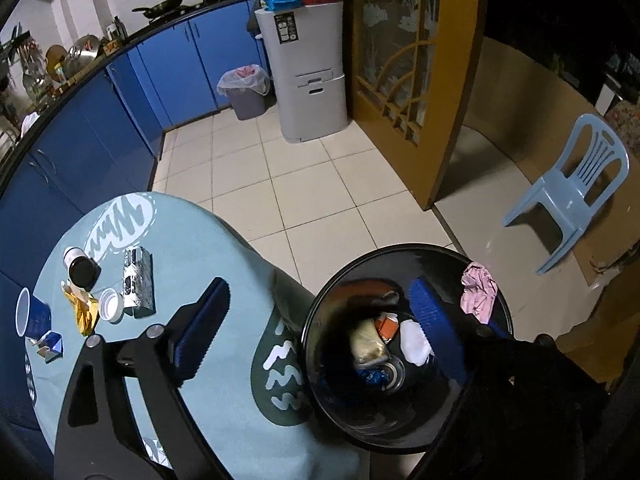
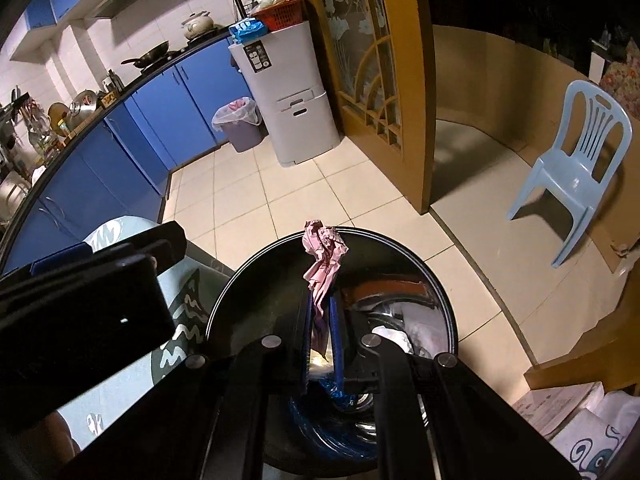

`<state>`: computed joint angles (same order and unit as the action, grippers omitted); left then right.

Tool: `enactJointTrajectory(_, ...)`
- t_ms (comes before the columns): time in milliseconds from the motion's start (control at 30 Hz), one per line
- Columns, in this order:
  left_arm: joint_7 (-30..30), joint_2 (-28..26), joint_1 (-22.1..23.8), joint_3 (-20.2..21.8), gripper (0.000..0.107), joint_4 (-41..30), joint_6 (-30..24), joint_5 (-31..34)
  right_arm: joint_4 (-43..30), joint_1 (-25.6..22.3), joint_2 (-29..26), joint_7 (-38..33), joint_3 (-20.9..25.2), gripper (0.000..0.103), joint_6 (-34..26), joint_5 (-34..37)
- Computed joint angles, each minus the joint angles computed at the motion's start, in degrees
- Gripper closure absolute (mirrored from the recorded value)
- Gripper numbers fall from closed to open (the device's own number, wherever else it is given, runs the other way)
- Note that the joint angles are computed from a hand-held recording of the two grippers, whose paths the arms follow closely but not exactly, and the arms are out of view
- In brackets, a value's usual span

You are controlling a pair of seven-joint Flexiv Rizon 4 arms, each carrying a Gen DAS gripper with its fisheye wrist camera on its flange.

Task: Collect trash
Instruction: 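Drop the snack bag from the left tool while the right tool drops the pink wrapper into the bin, then move both tools back over the table toward the foil item and cardboard box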

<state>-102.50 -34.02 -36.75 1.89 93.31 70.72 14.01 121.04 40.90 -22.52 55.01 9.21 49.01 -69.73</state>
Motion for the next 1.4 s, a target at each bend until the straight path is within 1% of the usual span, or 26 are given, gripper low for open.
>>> enactJointTrajectory(267, -2.08, 0.25, 0.87, 1.02, 0.015, 0.32, -1.64, -0.18, -0.87, -0.57, -1.01, -0.58, -0.64, 0.094, 2.05, -1.20)
enactJointTrajectory(300, -2.53, 0.43, 0.95, 1.28, 0.015, 0.50, -1.67, 0.06, -1.00, -0.70, -1.18, -0.72, -0.73, 0.094, 2.51, -1.27)
enactJointTrajectory(333, -2.97, 0.62, 1.25, 1.42, 0.015, 0.71, -1.86, 0.03, -1.33, -1.07, -1.59, -1.42, -0.82, 0.090, 3.62, -1.22)
enactJointTrajectory(400, -3.26, 0.94, 1.95, 1.13, 0.015, 1.12, -2.09, -0.16, -1.92, -1.12, -2.23, -2.53, -1.07, 0.090, 4.45, -0.97)
enactJointTrajectory(433, -3.43, 1.18, 2.31, 1.13, 0.015, 1.39, -2.22, -0.19, -2.05, -0.99, -2.36, -2.47, -1.29, 0.087, 4.63, -1.10)
enactJointTrajectory(467, -3.80, 1.39, 2.49, 1.30, 0.015, 1.61, -2.22, -0.04, -2.14, -0.91, -2.46, -2.32, -1.44, 0.081, 4.82, -1.10)
enactJointTrajectory(500, -4.12, 1.61, 2.73, 1.42, 0.015, 1.87, -2.18, 0.08, -2.22, -0.91, -2.58, -2.14, -1.65, 0.061, 5.34, -1.47)
enactJointTrajectory(533, -4.16, 1.72, 3.10, 1.28, 0.015, 2.05, -2.17, 0.04, -2.39, -0.86, -2.67, -2.22, -1.76, 0.023, 5.54, -1.54)
enactJointTrajectory(567, -4.15, 1.91, 3.48, 1.14, 0.015, 2.34, -2.12, -0.01, -2.48, -0.57, -2.67, -1.65, -2.04, 0.016, 5.33, -2.21)
enactJointTrajectory(633, -4.62, 2.41, 3.97, 1.35, 0.015, 3.11, -1.74, 0.20, -3.02, 0.03, -2.66, -1.68, -1.99, 0.016, 3.95, -2.36)
enactJointTrajectory(933, -5.93, 4.80, 6.24, 2.24, 0.015, 5.88, -0.56, 1.08, -8.37, 1.49, -5.61, -7.77, -2.38, 0.016, 4.47, -0.38)
enactJointTrajectory(1100, -7.36, 6.99, 8.03, 4.04, 0.015, 8.24, 1.52, 2.65, -14.32, 3.38, -9.09, -13.92, -3.53, 0.016, 5.07, 1.72)
enactJointTrajectory(1233, -9.35, 8.27, 9.58, 6.96, 0.015, 9.74, 2.36, 5.35, -19.18, 4.97, -12.12, -18.40, -5.17, 0.016, 6.65, 3.13)
enactJointTrajectory(1400, -11.06, 9.53, 13.81, 8.27, 0.016, 12.05, 2.44, 5.52, -27.87, 7.51, -17.46, -27.26, -6.53, 0.016, 6.27, 8.24)
